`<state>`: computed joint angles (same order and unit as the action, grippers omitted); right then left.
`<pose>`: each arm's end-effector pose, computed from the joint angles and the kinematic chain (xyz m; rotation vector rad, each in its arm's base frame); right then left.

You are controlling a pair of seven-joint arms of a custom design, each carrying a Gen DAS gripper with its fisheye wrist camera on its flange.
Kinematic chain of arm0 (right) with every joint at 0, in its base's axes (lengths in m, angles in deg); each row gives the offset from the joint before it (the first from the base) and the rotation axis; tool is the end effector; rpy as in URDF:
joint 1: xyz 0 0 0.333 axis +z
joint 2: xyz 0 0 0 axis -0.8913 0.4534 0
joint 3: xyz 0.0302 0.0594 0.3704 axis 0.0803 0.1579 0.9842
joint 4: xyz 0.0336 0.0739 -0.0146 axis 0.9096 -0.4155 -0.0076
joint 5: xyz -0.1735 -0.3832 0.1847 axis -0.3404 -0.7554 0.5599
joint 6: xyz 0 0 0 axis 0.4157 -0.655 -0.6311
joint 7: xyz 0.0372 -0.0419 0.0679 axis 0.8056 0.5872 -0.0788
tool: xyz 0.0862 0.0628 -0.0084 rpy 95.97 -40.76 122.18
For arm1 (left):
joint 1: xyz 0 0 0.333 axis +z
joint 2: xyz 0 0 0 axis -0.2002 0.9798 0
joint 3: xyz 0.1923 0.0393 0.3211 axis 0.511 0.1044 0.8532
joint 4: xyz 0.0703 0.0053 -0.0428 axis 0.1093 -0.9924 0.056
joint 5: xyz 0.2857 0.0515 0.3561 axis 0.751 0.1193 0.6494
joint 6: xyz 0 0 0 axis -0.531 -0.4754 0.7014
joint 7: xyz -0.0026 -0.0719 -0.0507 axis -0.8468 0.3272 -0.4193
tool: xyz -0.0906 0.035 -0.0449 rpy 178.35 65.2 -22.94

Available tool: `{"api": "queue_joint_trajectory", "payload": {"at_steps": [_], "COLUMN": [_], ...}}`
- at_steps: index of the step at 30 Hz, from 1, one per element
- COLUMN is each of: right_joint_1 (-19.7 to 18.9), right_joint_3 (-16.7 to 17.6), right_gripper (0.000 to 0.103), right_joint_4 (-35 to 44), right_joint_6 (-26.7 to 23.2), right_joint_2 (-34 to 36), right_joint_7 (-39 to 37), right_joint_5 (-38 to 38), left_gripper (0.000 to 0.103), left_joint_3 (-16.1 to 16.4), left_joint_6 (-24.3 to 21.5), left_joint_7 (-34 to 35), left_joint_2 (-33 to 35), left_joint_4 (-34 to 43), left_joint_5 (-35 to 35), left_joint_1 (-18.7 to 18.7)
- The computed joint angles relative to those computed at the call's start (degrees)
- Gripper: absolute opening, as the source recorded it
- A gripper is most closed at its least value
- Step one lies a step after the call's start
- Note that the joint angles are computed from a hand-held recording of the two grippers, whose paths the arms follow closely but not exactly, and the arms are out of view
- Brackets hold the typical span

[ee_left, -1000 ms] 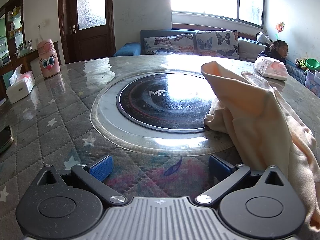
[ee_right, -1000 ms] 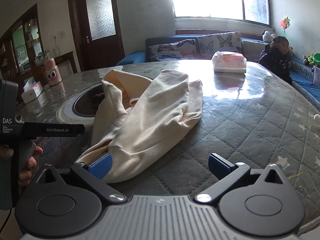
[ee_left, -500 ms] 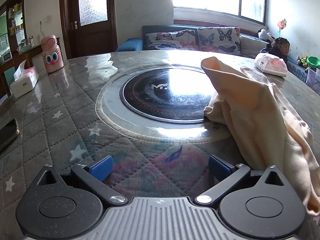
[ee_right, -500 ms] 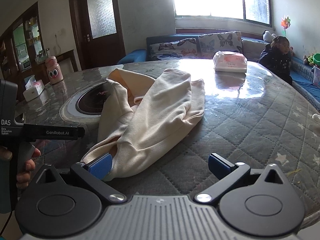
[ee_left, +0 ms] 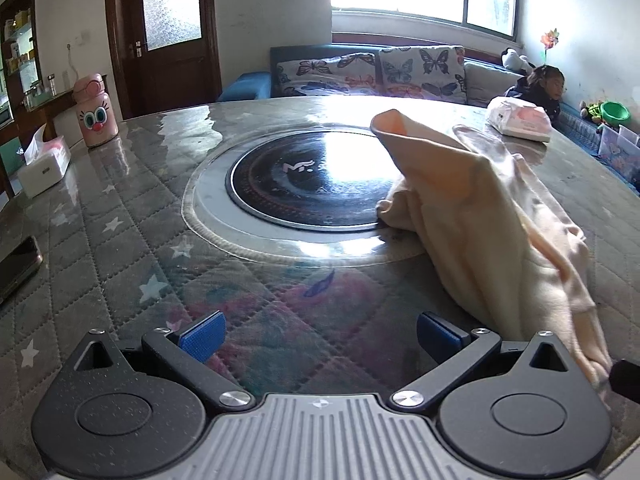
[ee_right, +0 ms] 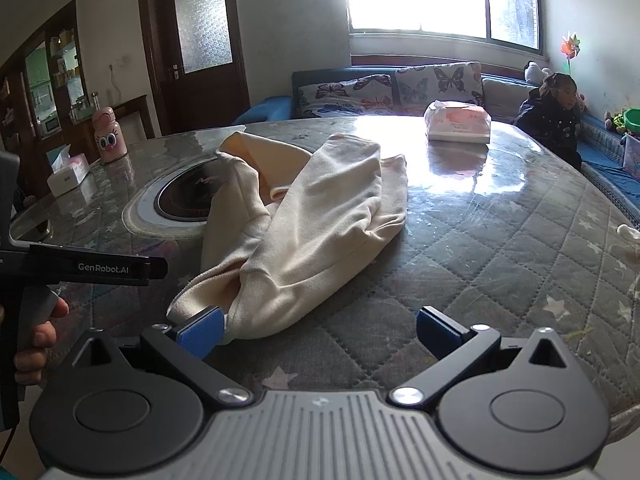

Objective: Fold clothes
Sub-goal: 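Move both grippers toward the crumpled cream sweatshirt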

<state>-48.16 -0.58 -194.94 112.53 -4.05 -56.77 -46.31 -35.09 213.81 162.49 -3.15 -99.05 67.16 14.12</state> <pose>0.5606 0.1994 0.3400 -1.2979 2.0102 -0.9225 0.6970 -0.1500 0.3503 -1.2468 2.2169 -0.9692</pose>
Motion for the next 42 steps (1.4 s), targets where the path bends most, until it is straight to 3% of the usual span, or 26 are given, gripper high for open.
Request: {"api": "queue_joint_trajectory", "payload": {"at_steps": [6,42], "right_joint_1": [0.28,0.41], "right_joint_3": [0.13,0.05], "right_gripper": [0.103,0.103], "right_joint_4": [-0.30,0.02], "right_joint_6": [-0.53,0.81], "right_joint_2": [-0.35,-0.10], "right_joint_7": [-0.76,-1.83], "right_joint_5": [0.72,1.20], "left_gripper": [0.103,0.103], "left_joint_3": [-2.85,-3.93], "left_joint_6": [-1.12,-4.77], "left_joint_7": [1.11,13.05], "left_joint_2": [-0.68,-3.81], "left_joint_4": [-1.19,-2.69], "left_joint_5": [-0.58,-13.24], "left_joint_1": [2.36,1.36]}}
